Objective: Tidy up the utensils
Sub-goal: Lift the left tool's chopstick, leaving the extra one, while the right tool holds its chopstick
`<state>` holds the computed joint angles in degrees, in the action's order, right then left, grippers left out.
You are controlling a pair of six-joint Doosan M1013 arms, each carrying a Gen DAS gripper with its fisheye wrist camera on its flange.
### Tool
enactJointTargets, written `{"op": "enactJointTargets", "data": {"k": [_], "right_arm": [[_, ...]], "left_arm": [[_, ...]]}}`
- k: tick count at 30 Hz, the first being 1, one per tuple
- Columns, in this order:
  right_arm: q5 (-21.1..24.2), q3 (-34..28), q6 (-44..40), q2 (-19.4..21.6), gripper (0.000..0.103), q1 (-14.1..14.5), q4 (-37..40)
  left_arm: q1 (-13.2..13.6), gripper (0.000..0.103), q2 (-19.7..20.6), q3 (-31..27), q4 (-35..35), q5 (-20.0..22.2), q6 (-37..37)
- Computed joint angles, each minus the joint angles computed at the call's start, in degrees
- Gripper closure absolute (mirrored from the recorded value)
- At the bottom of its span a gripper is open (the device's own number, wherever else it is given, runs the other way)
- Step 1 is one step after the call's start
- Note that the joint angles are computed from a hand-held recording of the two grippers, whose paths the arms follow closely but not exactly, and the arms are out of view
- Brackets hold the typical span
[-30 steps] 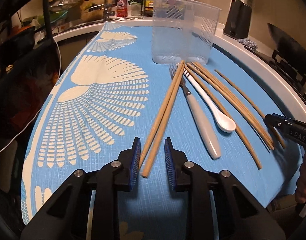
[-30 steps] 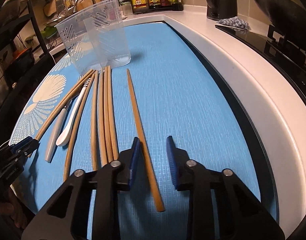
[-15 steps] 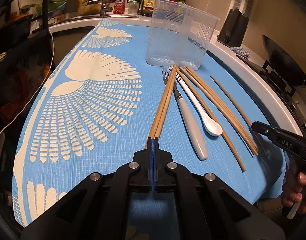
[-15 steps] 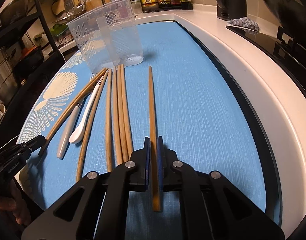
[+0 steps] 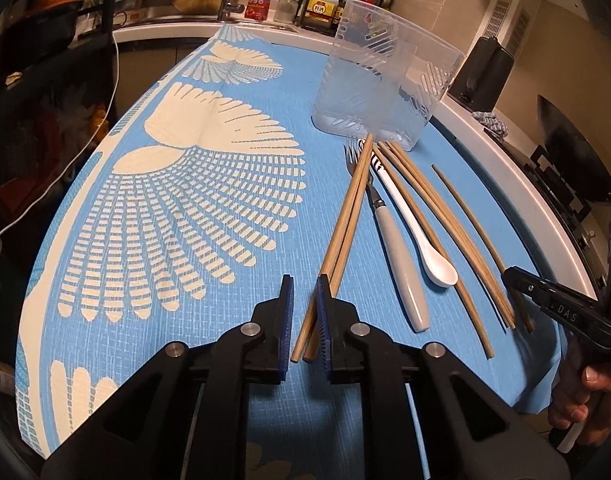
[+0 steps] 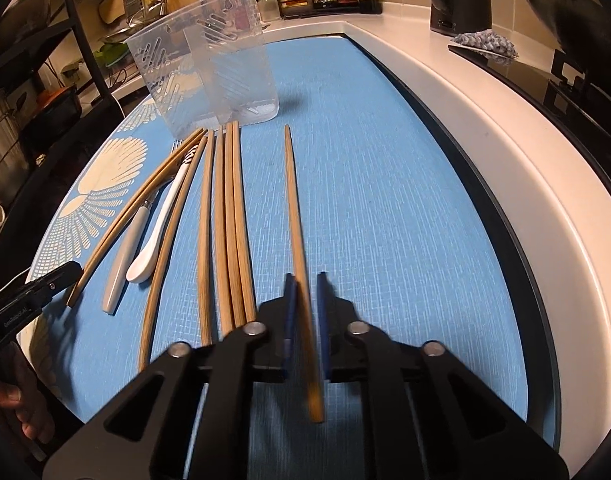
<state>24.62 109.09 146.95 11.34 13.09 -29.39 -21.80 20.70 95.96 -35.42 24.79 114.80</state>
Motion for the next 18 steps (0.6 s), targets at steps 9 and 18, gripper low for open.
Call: {"op": "enactJointTargets", "data": {"k": [9, 18], "right_arm": [[0.20, -0.23, -2.03, 0.07, 0.096, -0.07, 1.79], [1.00, -0.15, 0.80, -0.05, 0.097, 0.52, -0.97]], "left_arm": [[-2.06, 0.090, -0.33, 0.32, 8.16, -1.25, -0.30], [-2.58, 0.097, -0.64, 0.76, 9.86, -2.45, 1.33]]}}
